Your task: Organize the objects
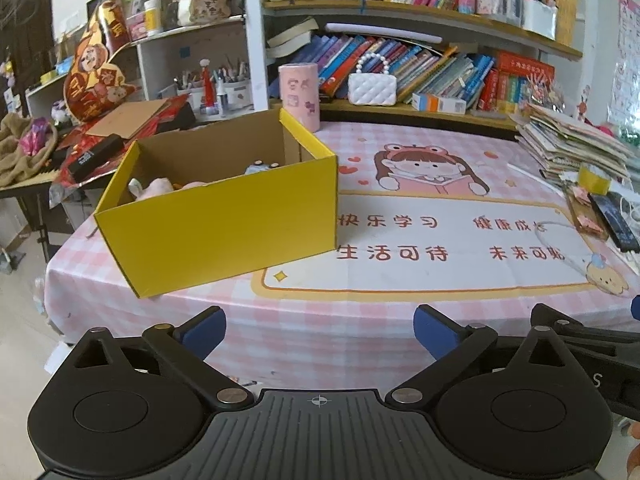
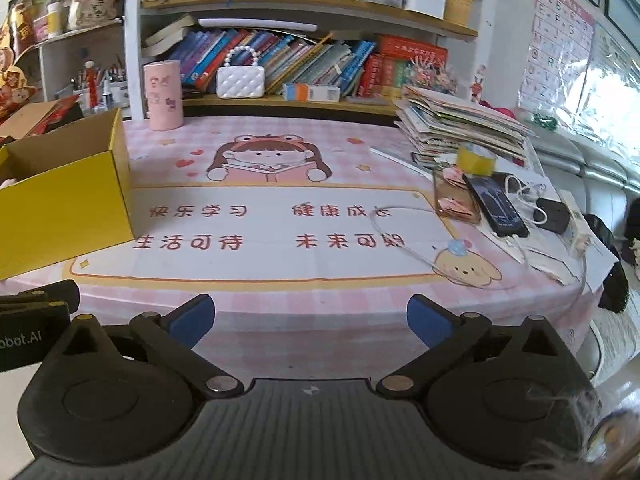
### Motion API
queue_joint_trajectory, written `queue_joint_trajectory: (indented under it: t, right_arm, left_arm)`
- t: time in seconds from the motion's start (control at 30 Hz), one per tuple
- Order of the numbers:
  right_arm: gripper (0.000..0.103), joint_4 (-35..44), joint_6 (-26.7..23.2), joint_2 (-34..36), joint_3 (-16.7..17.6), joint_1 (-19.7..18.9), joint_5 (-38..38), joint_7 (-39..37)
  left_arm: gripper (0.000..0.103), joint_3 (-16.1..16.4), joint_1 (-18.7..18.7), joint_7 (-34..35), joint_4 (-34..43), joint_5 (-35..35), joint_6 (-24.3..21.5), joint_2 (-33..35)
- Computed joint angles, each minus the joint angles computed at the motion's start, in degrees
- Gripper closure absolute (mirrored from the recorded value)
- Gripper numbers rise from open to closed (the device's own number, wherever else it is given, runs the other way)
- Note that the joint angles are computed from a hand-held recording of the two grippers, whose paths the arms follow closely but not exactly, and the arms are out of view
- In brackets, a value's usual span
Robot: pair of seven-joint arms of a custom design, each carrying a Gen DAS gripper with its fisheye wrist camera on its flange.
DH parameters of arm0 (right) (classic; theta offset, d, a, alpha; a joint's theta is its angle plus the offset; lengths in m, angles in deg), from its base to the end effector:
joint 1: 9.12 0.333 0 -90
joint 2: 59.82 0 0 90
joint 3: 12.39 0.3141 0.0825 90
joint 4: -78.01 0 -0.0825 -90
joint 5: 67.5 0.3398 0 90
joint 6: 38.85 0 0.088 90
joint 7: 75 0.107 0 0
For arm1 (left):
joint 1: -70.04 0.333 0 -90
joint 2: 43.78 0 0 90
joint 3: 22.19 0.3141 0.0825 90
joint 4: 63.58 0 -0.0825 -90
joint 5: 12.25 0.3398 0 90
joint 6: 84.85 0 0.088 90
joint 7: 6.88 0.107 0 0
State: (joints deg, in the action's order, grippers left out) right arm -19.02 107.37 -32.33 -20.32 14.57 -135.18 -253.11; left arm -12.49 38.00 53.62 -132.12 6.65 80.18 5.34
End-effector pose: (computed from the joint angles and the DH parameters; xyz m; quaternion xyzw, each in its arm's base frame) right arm 0.6291 0.2042 0.3768 -0.5001 0.7445 -0.3889 0.2107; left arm 0.6807 -0.3550 0.3837 -0.5481 0.7221 -0.3246 0.2699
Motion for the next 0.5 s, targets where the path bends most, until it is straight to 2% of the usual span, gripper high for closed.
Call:
queue_joint_trajectory:
  t: [0.33,0.5]
  right_arm:
    - [0.0,-0.6,-3.1,-0.4,0.4,0.3,2.0,0.2]
    - [0.0,-0.8,-3.2,-0.5,0.6,0.2,2.0,0.2]
  left_arm:
    - [0.002,0.1,-0.9,-0.4,0.7,1.2,-1.7,0.3]
    - [0.002,0.1,-0.9,-1.4,0.3,1.9,-2.2,0.0]
